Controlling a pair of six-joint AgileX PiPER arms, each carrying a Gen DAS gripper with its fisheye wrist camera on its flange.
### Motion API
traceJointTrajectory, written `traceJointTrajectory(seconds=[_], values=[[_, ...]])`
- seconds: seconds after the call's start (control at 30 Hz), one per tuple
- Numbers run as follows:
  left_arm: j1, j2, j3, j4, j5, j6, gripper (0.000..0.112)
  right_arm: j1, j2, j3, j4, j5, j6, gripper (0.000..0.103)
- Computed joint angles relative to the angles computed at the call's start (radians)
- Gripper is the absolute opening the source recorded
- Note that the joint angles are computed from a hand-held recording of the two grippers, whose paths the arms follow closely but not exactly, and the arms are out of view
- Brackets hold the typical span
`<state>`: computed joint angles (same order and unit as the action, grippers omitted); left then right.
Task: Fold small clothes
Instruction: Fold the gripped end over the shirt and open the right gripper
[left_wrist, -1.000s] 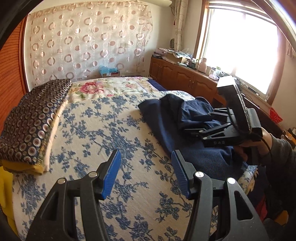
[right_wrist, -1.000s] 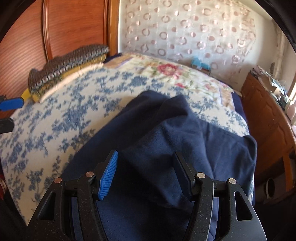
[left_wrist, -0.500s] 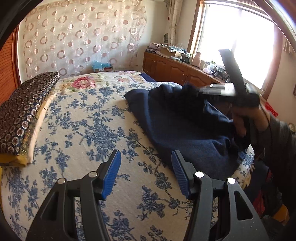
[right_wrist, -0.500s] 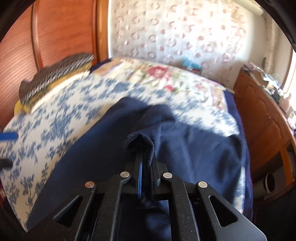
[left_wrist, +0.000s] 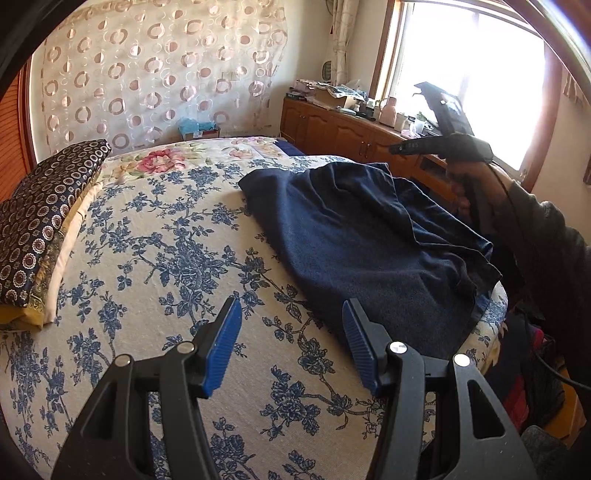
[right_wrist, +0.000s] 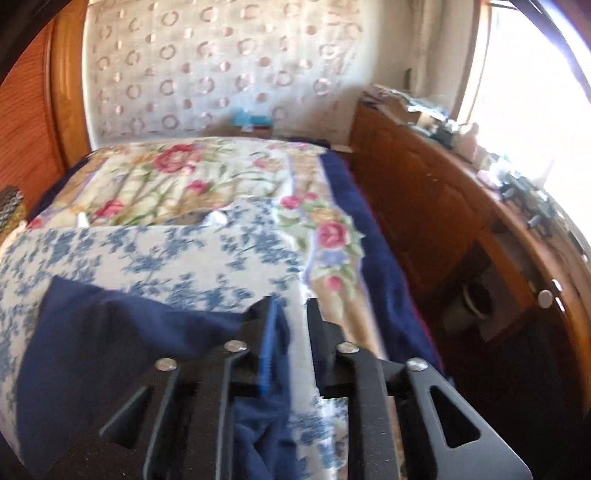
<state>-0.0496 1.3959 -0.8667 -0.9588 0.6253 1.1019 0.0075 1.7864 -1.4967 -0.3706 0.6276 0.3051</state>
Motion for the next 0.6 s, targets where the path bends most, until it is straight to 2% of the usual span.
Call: traceJointTrajectory(seconds=[0.1, 0.2, 0.27, 0.3, 0.33, 0.6], values=[[-0.005, 0.001, 0.001, -0.004, -0.003, -0.002, 0.056, -0.015, -0.063, 0.065, 0.087, -0.047, -0.079, 0.019], [-0.017, 0.0, 0.002, 0.0, -0.009, -0.008, 0.056, -0.012, -0.097, 0.101, 0.216, -0.043, -0.219, 0.022], [-0.024, -0.001, 0.003, 0.003, -0.01, -0.009, 0.056, 0.004, -0.107, 0.123, 0.282, -0.026, -0.291, 0.029], [-0.026, -0.002, 0.003, 0.005, -0.011, -0.01, 0.056, 0.011, -0.103, 0.128, 0.317, -0.009, -0.323, 0.039], [-0.029, -0.002, 0.003, 0.01, -0.013, -0.013, 0.056, 0.019, -0.097, 0.134, 0.334, 0.01, -0.335, 0.042], [-0.042, 0.0, 0.003, 0.022, -0.015, -0.024, 0.056, 0.048, -0.055, 0.158, 0.365, 0.034, -0.331, 0.043]])
